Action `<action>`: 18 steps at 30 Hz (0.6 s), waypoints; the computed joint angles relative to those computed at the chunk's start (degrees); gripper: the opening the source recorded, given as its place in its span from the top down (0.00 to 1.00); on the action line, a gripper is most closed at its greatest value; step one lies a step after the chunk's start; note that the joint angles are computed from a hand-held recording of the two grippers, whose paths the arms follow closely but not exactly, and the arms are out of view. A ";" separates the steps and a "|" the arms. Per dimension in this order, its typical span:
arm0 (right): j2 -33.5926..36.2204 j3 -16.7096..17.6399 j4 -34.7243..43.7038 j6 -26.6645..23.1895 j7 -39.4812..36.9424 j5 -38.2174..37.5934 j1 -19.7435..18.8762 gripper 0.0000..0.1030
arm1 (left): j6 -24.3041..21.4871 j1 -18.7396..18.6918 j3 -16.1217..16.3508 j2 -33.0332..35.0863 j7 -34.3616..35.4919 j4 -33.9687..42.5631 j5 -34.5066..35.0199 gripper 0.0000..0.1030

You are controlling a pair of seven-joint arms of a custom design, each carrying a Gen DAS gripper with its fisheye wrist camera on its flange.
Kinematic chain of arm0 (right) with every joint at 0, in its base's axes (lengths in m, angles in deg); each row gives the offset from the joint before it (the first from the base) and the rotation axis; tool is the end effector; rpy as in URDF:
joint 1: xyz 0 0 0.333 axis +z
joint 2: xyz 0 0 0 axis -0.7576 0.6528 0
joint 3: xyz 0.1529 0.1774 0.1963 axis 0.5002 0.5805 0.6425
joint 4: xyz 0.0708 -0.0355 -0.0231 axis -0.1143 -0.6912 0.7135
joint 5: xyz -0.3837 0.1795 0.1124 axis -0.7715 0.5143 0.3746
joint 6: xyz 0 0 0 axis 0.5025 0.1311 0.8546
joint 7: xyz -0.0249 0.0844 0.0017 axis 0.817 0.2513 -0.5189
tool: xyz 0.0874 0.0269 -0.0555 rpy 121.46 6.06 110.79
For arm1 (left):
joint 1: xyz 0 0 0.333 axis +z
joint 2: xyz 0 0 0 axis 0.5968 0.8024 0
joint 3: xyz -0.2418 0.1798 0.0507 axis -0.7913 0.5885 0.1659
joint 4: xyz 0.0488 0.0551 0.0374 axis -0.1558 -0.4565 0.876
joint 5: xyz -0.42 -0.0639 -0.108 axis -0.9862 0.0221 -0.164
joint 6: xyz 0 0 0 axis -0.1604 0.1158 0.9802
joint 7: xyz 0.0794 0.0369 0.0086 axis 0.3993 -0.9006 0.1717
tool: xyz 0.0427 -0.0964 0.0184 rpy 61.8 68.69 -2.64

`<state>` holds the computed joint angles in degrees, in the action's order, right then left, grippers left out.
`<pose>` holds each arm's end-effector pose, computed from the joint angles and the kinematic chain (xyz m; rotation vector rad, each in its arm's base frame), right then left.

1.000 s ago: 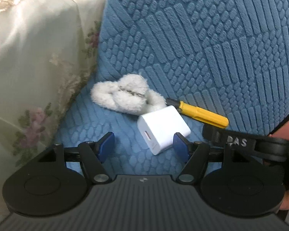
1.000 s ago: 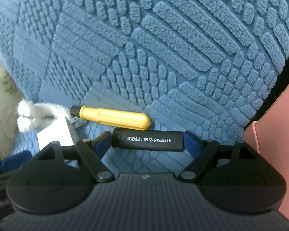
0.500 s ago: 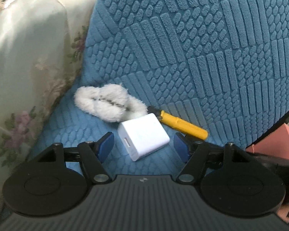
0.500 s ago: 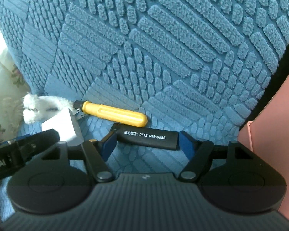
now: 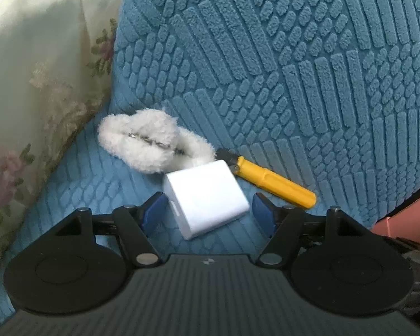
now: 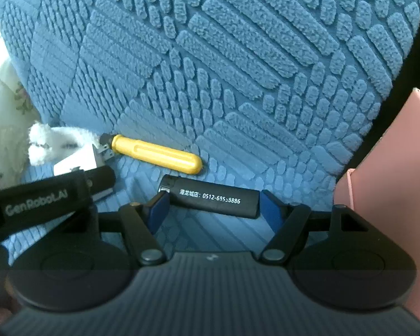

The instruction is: Organize rigid objects

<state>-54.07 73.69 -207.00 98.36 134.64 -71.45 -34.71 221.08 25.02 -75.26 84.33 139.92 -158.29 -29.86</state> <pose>0.5574 0.2006 0.4218 -1.7832 2.1387 -0.3258 0.5876 -0.2652 0.4369 -1.9699 1.9787 -0.8204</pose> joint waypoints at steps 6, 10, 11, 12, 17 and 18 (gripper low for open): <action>-2.49 0.25 -1.25 -0.99 0.18 -1.01 -0.55 0.38 | 0.13 0.25 -0.21 -0.58 2.80 -0.56 -2.65 0.36; -2.82 0.62 -1.37 -1.11 1.55 -1.93 -1.00 0.38 | -0.60 0.65 -0.09 -1.94 6.77 -1.27 -6.08 0.38; -2.73 0.69 -1.35 -0.94 2.19 -2.07 -1.08 0.38 | -1.04 0.73 0.02 -3.05 7.63 -2.04 -7.02 0.39; -2.36 0.77 -1.05 -0.79 2.85 -2.30 -1.13 0.37 | -1.35 0.69 0.17 -3.38 8.24 -2.19 -7.64 0.40; -0.95 0.66 0.66 -1.30 5.27 -2.32 -1.09 0.25 | -3.44 0.68 1.08 -5.07 12.56 -2.42 -12.56 0.41; -0.55 0.72 1.26 -1.62 6.07 -2.59 -0.94 0.25 | -3.84 0.73 1.28 -5.49 13.05 -2.63 -13.20 0.41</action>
